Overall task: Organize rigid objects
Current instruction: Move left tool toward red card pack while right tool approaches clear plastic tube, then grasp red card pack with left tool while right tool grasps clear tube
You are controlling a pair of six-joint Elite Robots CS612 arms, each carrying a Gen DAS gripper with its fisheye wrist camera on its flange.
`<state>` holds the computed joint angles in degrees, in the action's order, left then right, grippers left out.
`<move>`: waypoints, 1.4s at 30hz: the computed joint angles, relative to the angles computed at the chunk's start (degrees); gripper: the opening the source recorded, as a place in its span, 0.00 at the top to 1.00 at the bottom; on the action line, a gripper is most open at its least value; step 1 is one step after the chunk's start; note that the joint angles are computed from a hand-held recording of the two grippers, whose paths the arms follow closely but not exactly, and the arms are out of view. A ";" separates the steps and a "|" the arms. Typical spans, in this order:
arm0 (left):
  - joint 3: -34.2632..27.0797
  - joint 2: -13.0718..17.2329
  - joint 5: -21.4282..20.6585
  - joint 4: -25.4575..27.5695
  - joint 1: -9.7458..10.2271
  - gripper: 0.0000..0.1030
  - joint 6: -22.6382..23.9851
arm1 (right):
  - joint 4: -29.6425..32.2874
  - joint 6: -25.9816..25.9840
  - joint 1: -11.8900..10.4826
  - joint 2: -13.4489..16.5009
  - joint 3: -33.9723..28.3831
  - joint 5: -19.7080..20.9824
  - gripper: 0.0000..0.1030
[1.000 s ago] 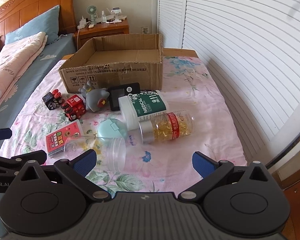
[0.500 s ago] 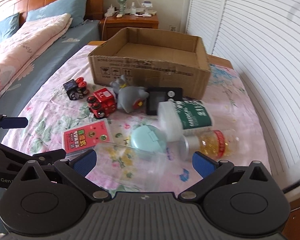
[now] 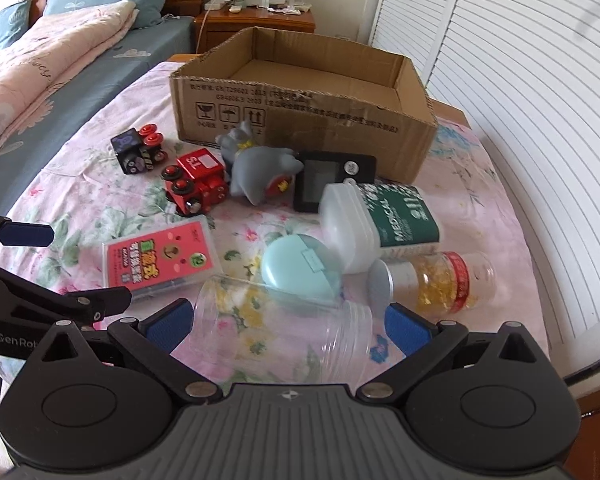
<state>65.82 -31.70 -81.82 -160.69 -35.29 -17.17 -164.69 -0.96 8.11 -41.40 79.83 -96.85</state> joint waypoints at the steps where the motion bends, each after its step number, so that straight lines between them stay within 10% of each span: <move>1: -0.33 0.17 -0.38 0.25 0.00 0.01 0.40 | 0.07 0.33 -0.08 -0.18 0.33 -0.38 0.00; 11: -2.30 1.52 0.01 0.75 -0.29 0.01 5.00 | -0.62 3.06 -1.03 -1.55 3.33 -0.34 0.00; 21: -1.34 0.68 7.62 2.84 0.10 0.01 -0.70 | -2.55 2.97 -1.67 -2.13 4.52 1.74 0.00; 25: -1.48 0.62 4.67 1.74 0.10 0.01 -0.68 | -3.52 2.81 -2.05 -2.37 5.17 3.53 0.00; 42: -9.29 4.65 4.16 6.05 -1.09 0.01 -1.22 | -7.73 -8.23 -4.08 -2.92 6.38 12.50 0.00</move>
